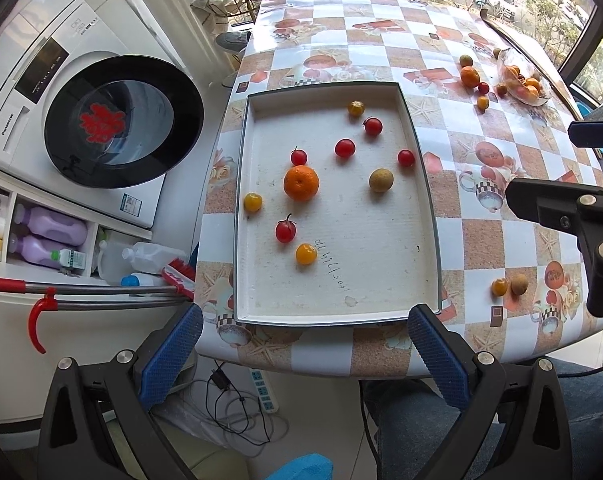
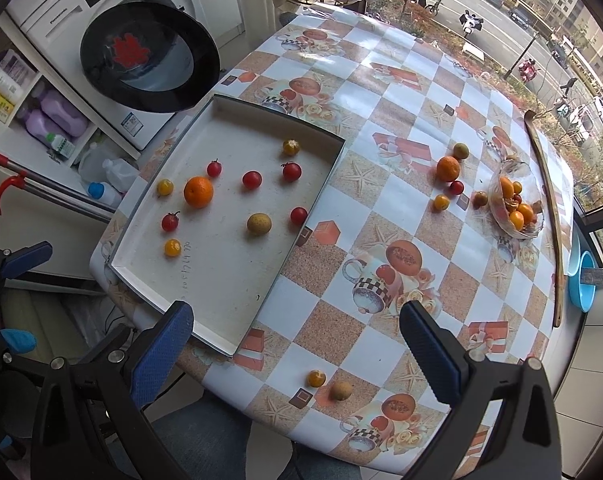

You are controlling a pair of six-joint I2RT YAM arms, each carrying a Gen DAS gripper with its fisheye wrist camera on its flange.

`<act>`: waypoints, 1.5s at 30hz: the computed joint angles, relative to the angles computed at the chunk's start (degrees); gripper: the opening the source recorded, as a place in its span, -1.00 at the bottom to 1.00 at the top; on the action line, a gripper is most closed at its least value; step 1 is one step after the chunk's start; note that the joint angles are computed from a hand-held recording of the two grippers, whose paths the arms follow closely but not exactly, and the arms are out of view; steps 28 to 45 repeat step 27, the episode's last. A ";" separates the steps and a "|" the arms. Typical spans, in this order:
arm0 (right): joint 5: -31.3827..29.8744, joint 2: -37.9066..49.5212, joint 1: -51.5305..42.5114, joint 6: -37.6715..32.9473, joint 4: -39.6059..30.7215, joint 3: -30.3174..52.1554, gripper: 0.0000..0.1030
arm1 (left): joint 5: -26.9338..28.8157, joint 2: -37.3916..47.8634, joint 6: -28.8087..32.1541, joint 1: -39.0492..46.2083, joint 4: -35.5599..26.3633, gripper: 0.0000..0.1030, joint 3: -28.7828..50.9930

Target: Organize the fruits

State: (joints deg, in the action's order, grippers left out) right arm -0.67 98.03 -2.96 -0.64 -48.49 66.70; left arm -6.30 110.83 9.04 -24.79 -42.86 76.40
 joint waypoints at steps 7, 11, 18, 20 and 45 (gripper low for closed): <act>0.41 -0.55 0.46 0.43 0.04 -0.26 1.00 | 0.00 -0.27 -0.29 -0.86 0.55 1.00 -0.13; 0.27 -0.41 0.33 -0.01 -0.03 -0.24 1.00 | 0.00 -0.08 -0.33 -1.09 0.59 1.00 0.03; 0.34 -0.32 0.74 0.45 -0.23 -0.03 1.00 | -0.34 0.54 -1.32 -1.31 0.19 1.00 0.58; 0.29 -0.28 0.68 0.43 -0.18 -0.09 1.00 | -0.43 0.98 -1.53 -1.35 0.11 1.00 0.89; 0.13 0.09 0.41 0.13 -0.25 0.15 1.00 | 0.79 0.76 -1.13 -1.18 1.25 1.00 0.84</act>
